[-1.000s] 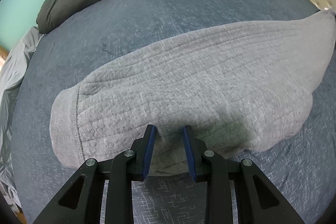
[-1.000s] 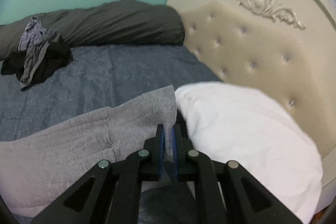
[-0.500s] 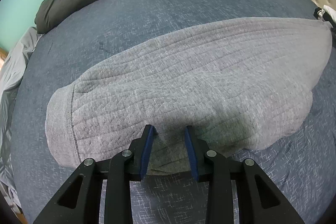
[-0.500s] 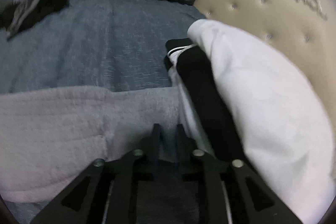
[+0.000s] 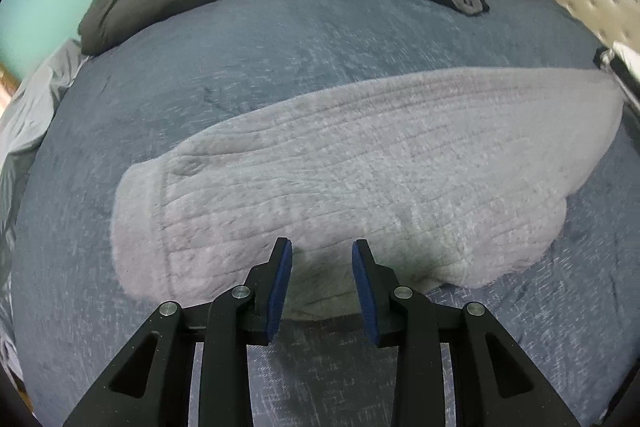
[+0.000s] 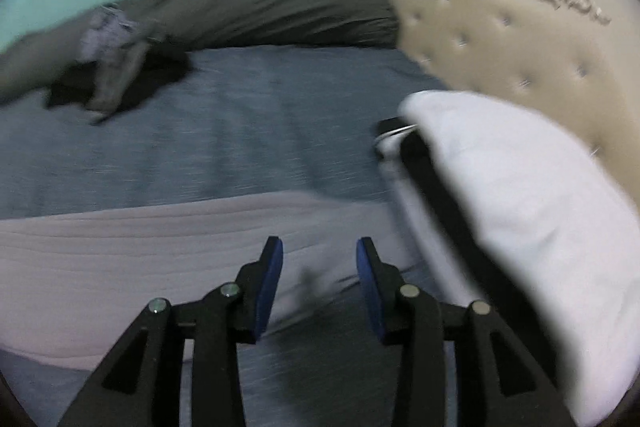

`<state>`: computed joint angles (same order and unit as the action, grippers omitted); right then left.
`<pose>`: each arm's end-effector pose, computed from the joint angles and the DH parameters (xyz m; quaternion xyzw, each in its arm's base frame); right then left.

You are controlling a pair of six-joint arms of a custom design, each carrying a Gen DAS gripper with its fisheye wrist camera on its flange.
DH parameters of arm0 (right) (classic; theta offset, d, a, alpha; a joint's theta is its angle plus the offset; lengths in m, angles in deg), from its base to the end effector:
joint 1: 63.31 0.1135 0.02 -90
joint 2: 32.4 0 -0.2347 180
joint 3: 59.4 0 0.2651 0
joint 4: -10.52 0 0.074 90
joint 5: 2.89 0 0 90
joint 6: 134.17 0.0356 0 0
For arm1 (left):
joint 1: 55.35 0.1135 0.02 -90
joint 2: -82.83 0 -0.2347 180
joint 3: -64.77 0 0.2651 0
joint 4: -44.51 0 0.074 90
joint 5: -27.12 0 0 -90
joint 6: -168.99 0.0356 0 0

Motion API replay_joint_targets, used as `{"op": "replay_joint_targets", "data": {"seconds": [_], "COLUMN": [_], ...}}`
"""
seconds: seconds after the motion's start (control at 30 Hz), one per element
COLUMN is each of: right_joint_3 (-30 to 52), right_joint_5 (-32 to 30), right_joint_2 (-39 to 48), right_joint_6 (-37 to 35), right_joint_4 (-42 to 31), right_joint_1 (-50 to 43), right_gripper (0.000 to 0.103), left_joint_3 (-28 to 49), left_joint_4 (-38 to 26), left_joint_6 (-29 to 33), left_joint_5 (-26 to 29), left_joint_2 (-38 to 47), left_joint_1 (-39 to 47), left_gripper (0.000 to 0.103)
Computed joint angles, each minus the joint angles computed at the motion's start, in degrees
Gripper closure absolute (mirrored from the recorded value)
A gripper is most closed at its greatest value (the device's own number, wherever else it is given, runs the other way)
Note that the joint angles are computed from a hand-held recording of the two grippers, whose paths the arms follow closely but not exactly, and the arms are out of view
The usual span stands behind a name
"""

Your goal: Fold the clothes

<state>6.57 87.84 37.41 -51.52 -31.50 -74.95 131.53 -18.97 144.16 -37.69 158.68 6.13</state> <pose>0.2740 -0.0569 0.2374 0.0371 0.9260 -0.0678 0.3696 0.1356 0.2179 0.1979 0.0641 0.9631 0.0354 0.2590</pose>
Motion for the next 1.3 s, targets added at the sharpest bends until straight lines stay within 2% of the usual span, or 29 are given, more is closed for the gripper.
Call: {"op": "replay_joint_targets", "data": {"seconds": [0.13, 0.23, 0.47, 0.53, 0.6, 0.73, 0.83, 1.13, 1.3], "right_joint_3": [-6.2, -11.3, -20.4, -22.3, -23.8, -25.3, -22.2, -5.3, 4.1], "right_joint_5": [-4.2, -6.2, -0.1, 0.5, 1.2, 3.0, 3.8, -1.9, -1.8], "right_joint_2": [-8.1, -12.4, -19.5, -19.5, -18.8, -16.3, -10.9, 9.2, 19.2], "right_joint_6": [9.2, 18.6, 39.2, 44.2, 48.8, 56.3, 57.3, 48.2, 45.7], "right_joint_4": [-3.3, -3.3, 0.3, 2.5, 5.2, 9.9, 11.1, 13.2, 13.6], "right_joint_1": [7.9, 15.6, 39.0, 44.4, 49.8, 58.0, 63.3, 73.5, 77.6], "right_gripper": [0.064, 0.062, 0.061, 0.059, 0.058, 0.057, 0.057, 0.054, 0.050], "left_joint_3": [5.2, 8.0, 15.1, 16.5, 17.7, 20.0, 23.2, 26.8, 26.4], "left_joint_4": [-4.0, -5.6, -6.5, -6.3, -6.1, -5.8, -7.1, -6.3, -6.2], "left_joint_6": [1.2, 3.2, 3.6, 3.7, 3.7, 2.4, 0.7, -4.2, -2.1], "left_joint_5": [1.5, 1.8, 1.8, 1.8, 2.0, 2.4, 4.5, 5.3, 3.8], "left_joint_2": [4.0, 6.5, 14.2, 16.0, 17.8, 20.7, 23.3, 27.7, 29.3], "left_joint_1": [4.5, 8.0, 13.2, 14.5, 15.4, 15.5, 15.5, 10.7, 8.8], "left_gripper": [0.068, 0.059, 0.058, 0.057, 0.051, 0.050, 0.050, 0.049, 0.049]}}
